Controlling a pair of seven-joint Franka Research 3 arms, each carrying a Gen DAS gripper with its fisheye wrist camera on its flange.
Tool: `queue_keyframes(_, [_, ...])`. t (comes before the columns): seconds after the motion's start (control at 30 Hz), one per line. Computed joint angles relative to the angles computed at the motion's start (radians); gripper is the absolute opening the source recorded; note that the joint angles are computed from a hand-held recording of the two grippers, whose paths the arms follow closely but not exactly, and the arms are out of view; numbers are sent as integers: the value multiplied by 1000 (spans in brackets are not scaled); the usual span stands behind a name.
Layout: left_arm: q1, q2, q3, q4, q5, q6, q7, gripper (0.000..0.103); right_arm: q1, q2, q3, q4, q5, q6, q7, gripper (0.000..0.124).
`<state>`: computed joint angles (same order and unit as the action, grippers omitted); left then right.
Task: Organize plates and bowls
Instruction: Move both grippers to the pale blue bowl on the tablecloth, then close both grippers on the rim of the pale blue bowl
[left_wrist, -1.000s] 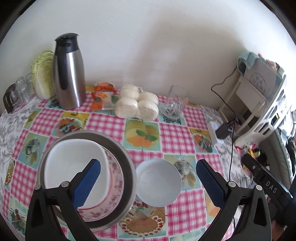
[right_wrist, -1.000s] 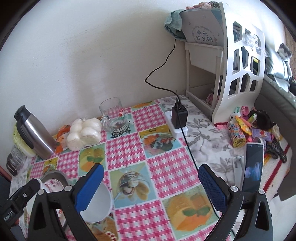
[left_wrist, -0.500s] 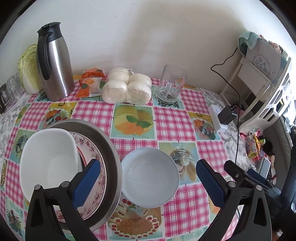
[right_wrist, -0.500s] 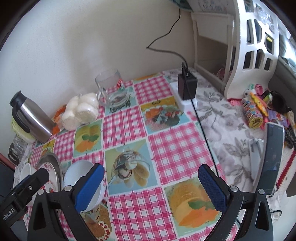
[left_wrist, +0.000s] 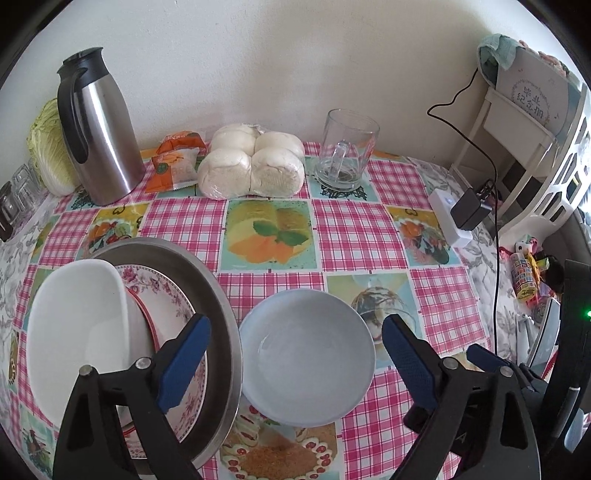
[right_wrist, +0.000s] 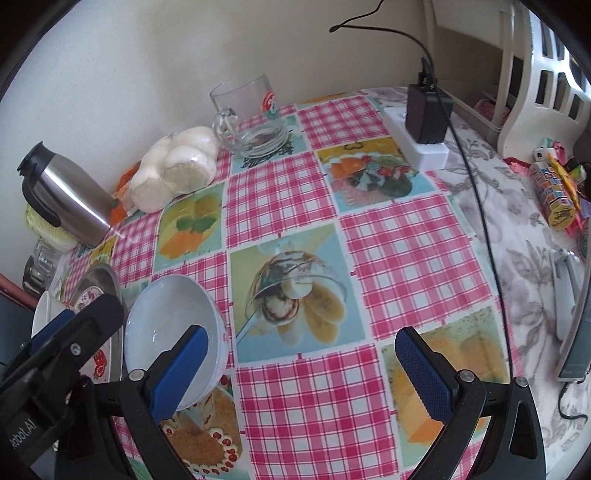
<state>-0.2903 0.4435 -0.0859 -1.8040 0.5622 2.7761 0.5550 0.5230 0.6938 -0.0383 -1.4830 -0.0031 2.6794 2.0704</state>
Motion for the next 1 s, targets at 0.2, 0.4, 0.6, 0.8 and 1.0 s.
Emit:
queue_keyframes(0.2, [3,12,-1,10,-10,-18,8,79,-10,37,28,41,27,-6,-28,102])
queue_keyframes(0.4, [8,9,-3,3,-20,0,12,79,6,79,25,93,32,-30,-39,79])
queue_keyframes(0.6, [5,10,1,4,-22,-5,7,76,-23,116,85,128,90,-6,-109,48])
queue_keyframes(0.8, [12,8,-4,-3,-31,10,9,76,-31,143,99,144,157,7,-146,31])
queue_keyframes(1.0, [12,10,-8,-3,-34,23,23,76,-40,129,99,113,199,42,-166,21])
